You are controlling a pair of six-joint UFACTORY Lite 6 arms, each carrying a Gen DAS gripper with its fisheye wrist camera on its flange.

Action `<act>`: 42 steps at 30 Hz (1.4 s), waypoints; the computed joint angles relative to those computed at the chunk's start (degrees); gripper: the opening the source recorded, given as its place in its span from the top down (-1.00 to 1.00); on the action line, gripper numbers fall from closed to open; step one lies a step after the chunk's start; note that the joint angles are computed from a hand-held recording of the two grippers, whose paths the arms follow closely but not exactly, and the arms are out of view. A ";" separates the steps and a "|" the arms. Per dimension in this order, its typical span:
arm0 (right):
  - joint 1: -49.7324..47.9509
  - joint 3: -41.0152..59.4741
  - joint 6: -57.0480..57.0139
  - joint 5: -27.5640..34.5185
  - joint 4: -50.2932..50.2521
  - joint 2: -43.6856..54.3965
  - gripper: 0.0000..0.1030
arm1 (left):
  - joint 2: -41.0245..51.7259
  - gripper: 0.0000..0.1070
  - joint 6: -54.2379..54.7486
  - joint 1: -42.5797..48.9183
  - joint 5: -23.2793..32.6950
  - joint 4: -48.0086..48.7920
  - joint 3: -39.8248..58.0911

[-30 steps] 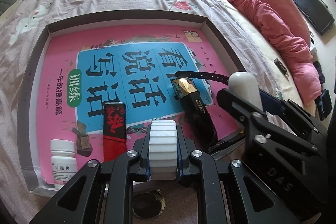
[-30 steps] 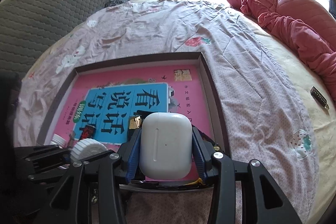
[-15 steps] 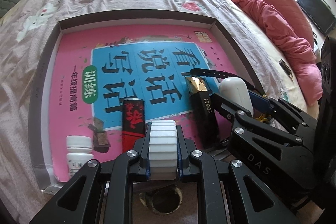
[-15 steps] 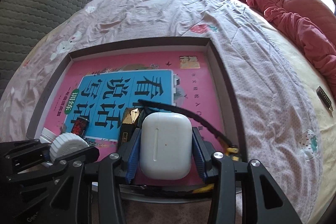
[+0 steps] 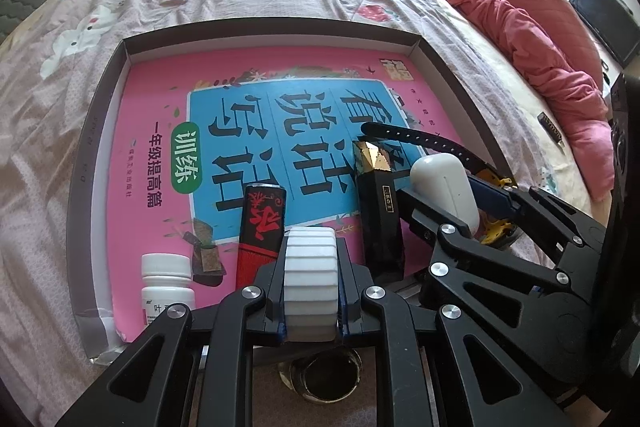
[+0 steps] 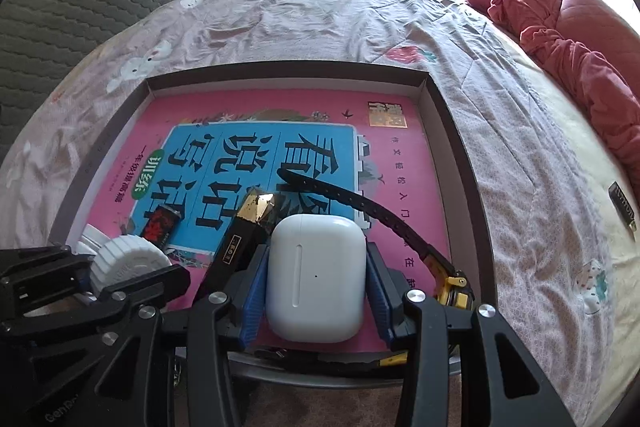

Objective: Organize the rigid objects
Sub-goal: 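Lower the earbud case into the tray and open the right gripper while the left gripper holds the cap, then lower the white cap into the tray beside the lighter and open the left gripper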

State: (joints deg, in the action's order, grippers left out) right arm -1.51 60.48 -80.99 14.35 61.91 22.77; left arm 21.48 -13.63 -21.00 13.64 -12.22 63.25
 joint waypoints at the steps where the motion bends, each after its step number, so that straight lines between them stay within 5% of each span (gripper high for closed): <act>1: 0.19 -0.04 0.23 -0.35 -0.43 0.07 0.12 | -0.02 0.68 0.39 0.06 -0.05 -0.46 -0.09; 5: 1.48 -0.48 3.29 -2.68 -5.21 0.14 0.12 | -0.09 0.68 0.65 0.10 -0.21 -0.70 -0.33; 25: 1.61 -3.71 -2.72 -4.97 1.28 -2.13 0.06 | -0.90 0.68 2.46 0.38 -0.09 -2.86 -1.43; 31: -1.04 -9.54 -20.65 -3.89 19.51 -8.08 -0.01 | -0.83 0.68 0.89 0.21 -0.06 -1.44 -1.37; 42: -5.39 -18.01 -24.14 -1.80 23.25 -18.09 -0.02 | -1.73 0.67 -4.27 -1.61 0.60 2.47 -1.99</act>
